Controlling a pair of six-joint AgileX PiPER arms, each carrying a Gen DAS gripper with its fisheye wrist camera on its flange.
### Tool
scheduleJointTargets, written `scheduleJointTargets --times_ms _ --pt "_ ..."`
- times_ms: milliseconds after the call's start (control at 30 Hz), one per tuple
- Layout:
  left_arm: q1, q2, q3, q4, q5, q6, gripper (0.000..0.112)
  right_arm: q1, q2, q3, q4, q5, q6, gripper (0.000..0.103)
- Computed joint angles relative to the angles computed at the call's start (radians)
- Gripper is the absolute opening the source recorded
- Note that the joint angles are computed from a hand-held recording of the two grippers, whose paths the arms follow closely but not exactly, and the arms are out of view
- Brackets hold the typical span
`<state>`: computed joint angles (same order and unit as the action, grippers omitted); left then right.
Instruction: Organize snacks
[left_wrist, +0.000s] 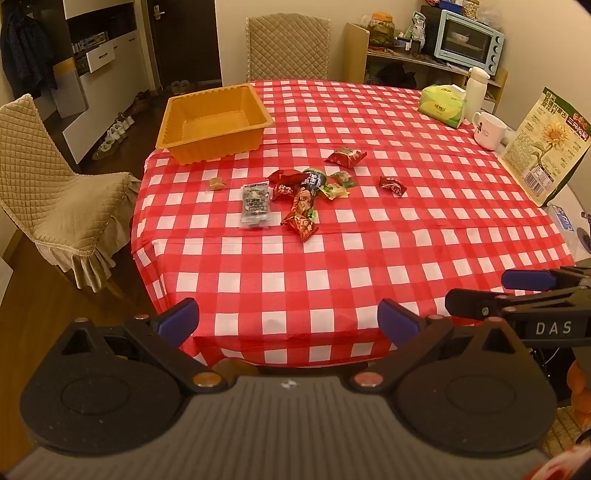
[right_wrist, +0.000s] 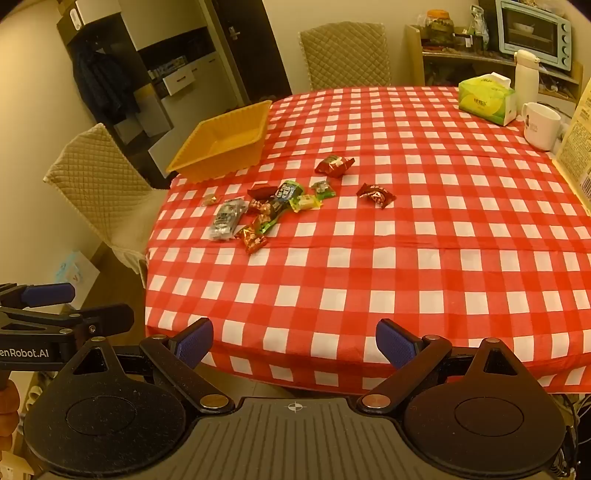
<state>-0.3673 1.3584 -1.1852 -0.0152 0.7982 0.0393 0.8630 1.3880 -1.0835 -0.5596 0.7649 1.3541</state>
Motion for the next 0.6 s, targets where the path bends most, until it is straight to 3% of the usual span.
scheduleJointTargets --times_ms 600 --pt "0.007 -0.004 0.008 -0.009 -0.005 0.012 0.103 0.006 -0.001 -0.005 -0.002 0.009 0.004 0.094"
